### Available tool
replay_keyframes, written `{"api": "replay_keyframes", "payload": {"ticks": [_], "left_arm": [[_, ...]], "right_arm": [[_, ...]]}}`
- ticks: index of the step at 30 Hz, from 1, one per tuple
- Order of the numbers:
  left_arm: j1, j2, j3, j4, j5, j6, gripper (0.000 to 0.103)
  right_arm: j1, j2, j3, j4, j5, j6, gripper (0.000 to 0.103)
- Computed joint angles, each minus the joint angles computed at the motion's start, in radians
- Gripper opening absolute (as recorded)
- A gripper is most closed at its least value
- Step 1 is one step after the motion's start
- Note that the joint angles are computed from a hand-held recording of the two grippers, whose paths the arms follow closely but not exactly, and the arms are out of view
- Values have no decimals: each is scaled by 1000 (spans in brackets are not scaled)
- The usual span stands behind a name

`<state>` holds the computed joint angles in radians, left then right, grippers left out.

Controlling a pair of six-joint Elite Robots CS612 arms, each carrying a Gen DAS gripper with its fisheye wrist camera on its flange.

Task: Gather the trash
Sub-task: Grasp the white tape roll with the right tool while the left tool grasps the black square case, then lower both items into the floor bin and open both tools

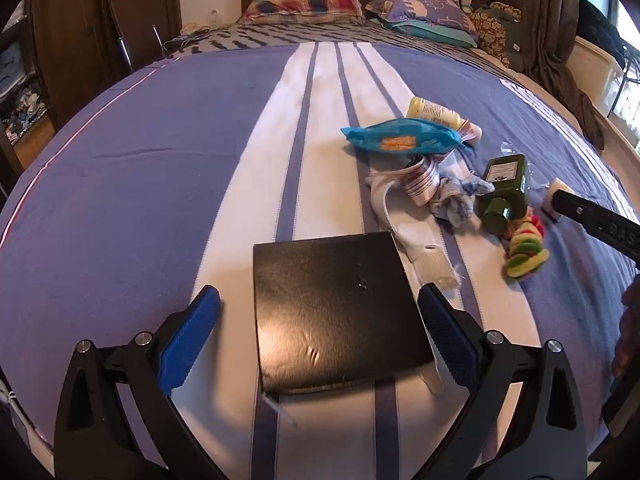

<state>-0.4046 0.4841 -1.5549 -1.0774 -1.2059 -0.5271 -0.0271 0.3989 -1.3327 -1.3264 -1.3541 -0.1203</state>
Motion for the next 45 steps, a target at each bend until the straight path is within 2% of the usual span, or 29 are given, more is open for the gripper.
{"api": "replay_keyframes", "payload": {"ticks": [4, 5, 6, 10, 13, 16, 23, 29, 33, 36, 45], "left_arm": [[3, -2, 13, -11, -3, 12, 93], [4, -3, 17, -12, -4, 16, 93], [4, -4, 18, -12, -3, 21, 89], [-1, -3, 14, -9, 9, 34, 75], [-3, -3, 7, 1, 15, 40, 74], [-5, 6, -19, 0, -9, 49, 73], [-23, 40, -126, 2, -68, 87, 73], [-68, 54, -235, 34, -49, 96, 73], [-109, 70, -322, 62, -24, 106, 73], [-127, 81, -371, 82, -23, 102, 73], [-184, 146, -508, 156, -14, 61, 73]], "right_arm": [[-4, -5, 25, 5, 33, 16, 75], [-3, -5, 29, 2, 36, 16, 72], [-2, -6, 31, 0, 39, 13, 62], [-2, -3, 29, -3, 51, -1, 38], [0, 5, 9, -17, 42, -9, 38], [0, 17, -29, -14, 39, -17, 38], [-14, 77, -217, 53, 40, -39, 38], [-33, 127, -406, 112, 68, -44, 38], [-47, 149, -511, 133, 74, -47, 38], [-54, 161, -578, 169, 73, -60, 38], [-67, 199, -692, 330, 109, -110, 38]]}}
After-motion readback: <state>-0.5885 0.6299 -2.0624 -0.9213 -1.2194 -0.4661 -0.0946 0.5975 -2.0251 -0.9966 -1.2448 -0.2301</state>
